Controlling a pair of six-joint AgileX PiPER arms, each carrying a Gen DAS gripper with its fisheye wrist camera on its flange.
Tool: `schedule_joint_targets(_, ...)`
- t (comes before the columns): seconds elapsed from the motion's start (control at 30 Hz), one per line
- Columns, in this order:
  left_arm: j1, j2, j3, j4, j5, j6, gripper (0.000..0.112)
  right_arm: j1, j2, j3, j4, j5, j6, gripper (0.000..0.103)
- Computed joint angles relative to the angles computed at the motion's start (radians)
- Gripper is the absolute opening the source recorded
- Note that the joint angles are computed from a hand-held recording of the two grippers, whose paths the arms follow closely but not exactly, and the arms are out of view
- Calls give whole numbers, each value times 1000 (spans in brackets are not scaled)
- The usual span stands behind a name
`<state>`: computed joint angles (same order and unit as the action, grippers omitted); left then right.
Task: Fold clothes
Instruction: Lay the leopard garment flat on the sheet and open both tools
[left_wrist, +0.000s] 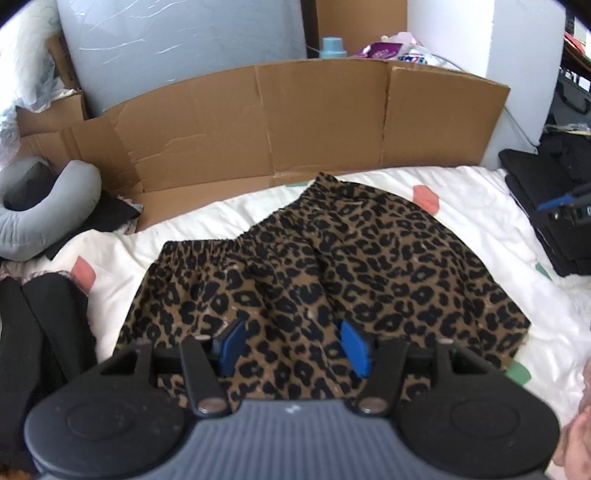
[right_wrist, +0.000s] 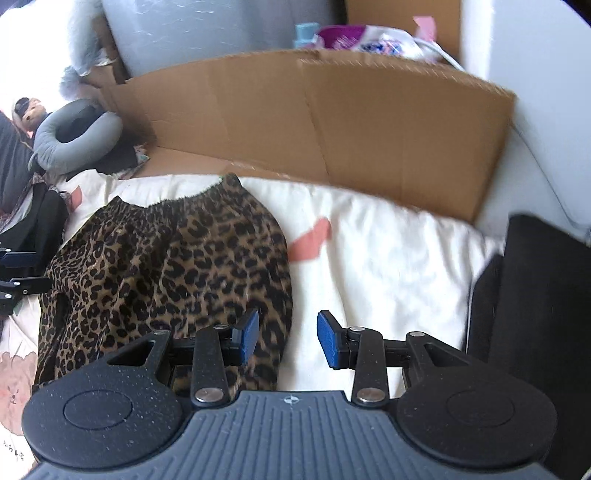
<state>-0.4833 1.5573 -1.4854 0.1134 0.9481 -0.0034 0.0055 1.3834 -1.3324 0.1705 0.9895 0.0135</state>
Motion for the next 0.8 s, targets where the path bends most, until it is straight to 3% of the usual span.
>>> schedule_joint_targets(0.07,-17,-26,26,18,-2,-38,66,4,-38,52,1,-9,24,43)
schedule_joint_targets(0.3,-42,-99,142,20,23,-49,66,78,-112,191,-9,-68,40,47)
schedule_joint_targets(0.8,-64,-143,342,-56,-48,-144,66,127,-73,362,-1,-157,132,48)
